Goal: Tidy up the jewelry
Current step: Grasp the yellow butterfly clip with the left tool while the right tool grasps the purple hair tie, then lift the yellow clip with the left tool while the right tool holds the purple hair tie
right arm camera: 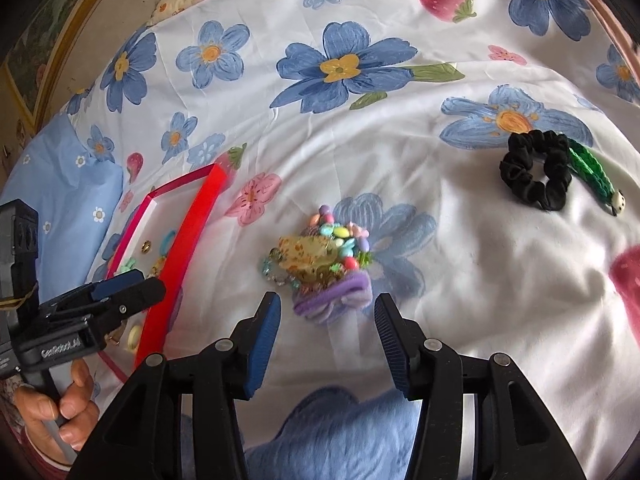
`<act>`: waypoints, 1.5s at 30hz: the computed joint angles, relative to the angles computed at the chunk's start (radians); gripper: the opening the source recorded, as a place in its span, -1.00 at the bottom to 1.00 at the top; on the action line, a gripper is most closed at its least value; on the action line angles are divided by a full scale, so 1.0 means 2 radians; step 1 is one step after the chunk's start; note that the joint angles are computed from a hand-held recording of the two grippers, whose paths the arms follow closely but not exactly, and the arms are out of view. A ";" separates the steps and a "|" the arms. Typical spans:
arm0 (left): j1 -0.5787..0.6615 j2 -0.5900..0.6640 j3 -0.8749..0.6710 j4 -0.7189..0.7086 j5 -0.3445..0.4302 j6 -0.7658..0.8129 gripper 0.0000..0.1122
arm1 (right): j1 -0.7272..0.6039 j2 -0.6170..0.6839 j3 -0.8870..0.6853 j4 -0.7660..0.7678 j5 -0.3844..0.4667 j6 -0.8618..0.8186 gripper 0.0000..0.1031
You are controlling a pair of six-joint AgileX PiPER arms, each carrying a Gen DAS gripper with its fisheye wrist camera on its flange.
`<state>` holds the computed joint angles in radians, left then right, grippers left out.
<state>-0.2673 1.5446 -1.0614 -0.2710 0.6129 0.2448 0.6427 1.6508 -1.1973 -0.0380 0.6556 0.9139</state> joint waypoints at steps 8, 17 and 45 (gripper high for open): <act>-0.049 0.072 -0.061 0.023 -0.003 -0.022 0.29 | -0.027 0.020 0.010 0.032 -0.012 -0.043 -0.88; -0.085 0.156 -0.137 -0.002 0.003 -0.008 0.29 | -0.045 -0.048 0.068 0.001 -0.014 -0.011 -0.88; 0.017 -0.018 0.025 -0.160 -0.014 0.131 -0.37 | -0.009 -0.058 0.030 -0.002 -0.010 0.001 -0.88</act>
